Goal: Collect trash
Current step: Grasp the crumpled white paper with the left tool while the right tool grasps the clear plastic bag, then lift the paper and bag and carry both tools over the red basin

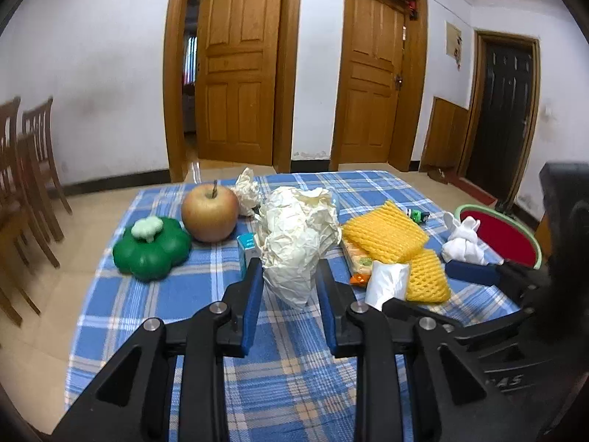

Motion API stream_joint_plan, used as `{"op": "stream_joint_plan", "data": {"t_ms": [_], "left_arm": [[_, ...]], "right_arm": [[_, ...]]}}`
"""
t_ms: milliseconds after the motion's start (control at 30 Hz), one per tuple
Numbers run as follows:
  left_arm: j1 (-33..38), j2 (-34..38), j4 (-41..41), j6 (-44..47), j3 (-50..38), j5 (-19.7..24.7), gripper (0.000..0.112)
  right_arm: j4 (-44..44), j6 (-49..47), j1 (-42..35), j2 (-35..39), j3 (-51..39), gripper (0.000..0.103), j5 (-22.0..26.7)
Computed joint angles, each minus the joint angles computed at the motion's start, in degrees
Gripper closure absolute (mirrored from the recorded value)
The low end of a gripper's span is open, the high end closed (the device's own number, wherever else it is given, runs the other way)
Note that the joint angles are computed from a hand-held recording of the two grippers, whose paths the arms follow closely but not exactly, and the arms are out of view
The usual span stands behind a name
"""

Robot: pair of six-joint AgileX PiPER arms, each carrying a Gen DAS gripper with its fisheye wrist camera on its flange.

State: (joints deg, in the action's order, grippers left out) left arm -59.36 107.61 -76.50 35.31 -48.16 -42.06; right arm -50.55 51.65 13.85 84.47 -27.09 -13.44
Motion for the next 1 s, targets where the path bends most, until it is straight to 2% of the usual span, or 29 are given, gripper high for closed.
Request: {"op": "stream_joint_plan", "data": {"t_ms": [67,133,200,267,300,367,500,800,900,1000], "left_arm": [[0.3,-0.2,0.5,-1.2,0.4,0.4,0.084],[0.7,-0.3,1.9,-2.7,0.9,1.2,0.083],[0.5,-0.1,1.3,-2.1,0.6,0.9,0.083],[0.4,0.0,1.6,-1.9,0.7,0.6,0.083],[0.2,0.2,1.3,-1.4,0.5,0.5,0.083],[-0.3,0.4,0.7,-0.7,0.2,0.2,0.083],[-0.2,0.4,0.5,-0.7,0.1,0.2,0.083],[0.8,0.3,0.0,-1.5,0.1,1.6,0.083],[1.1,-0.4,1.4,-5.4,1.4,2.8,0.084],[0.7,-0.3,-2.0,-3.4,0.6,3.7,0.084]], "right_arm": [[-2.2,2.4,0.8,1.0,-1.2,0.007,0.6],[-0.8,0.9,1.4,1.5,-1.7,0.014,0.9],[0.8,-0.4,2.7,3.2,-3.2,0.026,2.5],[-2.6,3.7,4.0,4.8,-4.9,0.05,4.5],[-3.2,4.3,4.4,5.5,-5.5,0.057,5.4],[0.1,0.8,4.6,5.3,-5.2,0.061,5.1],[-3.9,4.2,3.0,5.3,-4.6,0.065,2.5],[-3.8,2.5,1.8,3.4,-2.4,0.07,-1.6],[-8.1,5.7,-0.8,2.2,-0.9,0.071,-4.7],[-12.0,8.5,-3.2,0.9,-0.4,0.071,-5.8]]}}
